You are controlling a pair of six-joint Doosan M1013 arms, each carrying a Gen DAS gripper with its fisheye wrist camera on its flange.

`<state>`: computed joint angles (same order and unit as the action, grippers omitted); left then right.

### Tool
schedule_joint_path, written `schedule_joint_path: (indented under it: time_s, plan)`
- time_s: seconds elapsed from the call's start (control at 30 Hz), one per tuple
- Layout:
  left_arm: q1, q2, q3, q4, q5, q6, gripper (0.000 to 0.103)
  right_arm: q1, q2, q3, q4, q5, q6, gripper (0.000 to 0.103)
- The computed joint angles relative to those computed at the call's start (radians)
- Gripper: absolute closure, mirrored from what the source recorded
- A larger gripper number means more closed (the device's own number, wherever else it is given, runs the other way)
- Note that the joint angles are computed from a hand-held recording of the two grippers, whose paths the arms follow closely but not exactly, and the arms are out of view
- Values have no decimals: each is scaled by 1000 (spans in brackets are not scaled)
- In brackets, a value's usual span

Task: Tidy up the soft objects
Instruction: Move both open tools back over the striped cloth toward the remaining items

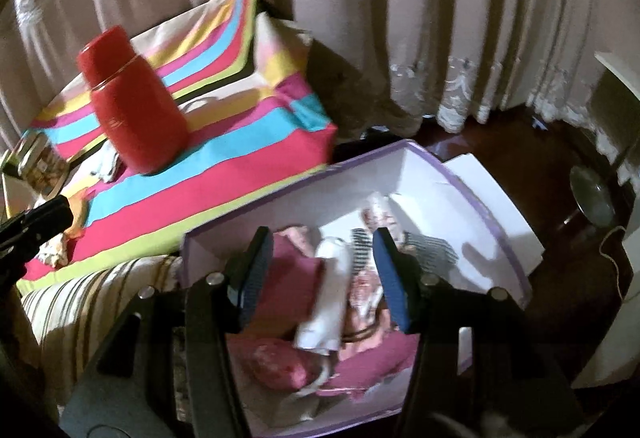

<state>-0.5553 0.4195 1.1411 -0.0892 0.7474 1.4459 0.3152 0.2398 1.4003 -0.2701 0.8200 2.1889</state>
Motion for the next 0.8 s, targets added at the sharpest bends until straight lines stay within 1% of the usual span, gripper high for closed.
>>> schedule_joint_path:
  time_s: [0.2,0.43,0.47,0.53,0.63,0.73,0.8]
  plan:
    - [50,-50,76,43,-33,-103,66,30,29,-52,47,21,-75,47]
    - [117,-112,169,115,-52,-281,66,66,54,-95,75,16,-154,47]
    - [125,-117,178,124,-52,-304,64,70,57,-99,80,12,-163,46]
    - [144,-129,197,137,-49,-365,50,77,65,-108,101,12,-189,46]
    - [177,-149,233,119,-59,-443,48,91,80,-128,107,26,-216,46]
    - [191,-154,244,150,-29,-516,48,95,91,-142,139,21,-244,46]
    - [201,-154,248,142,-11,-553,49,100,100,-155,146,23,-259,46]
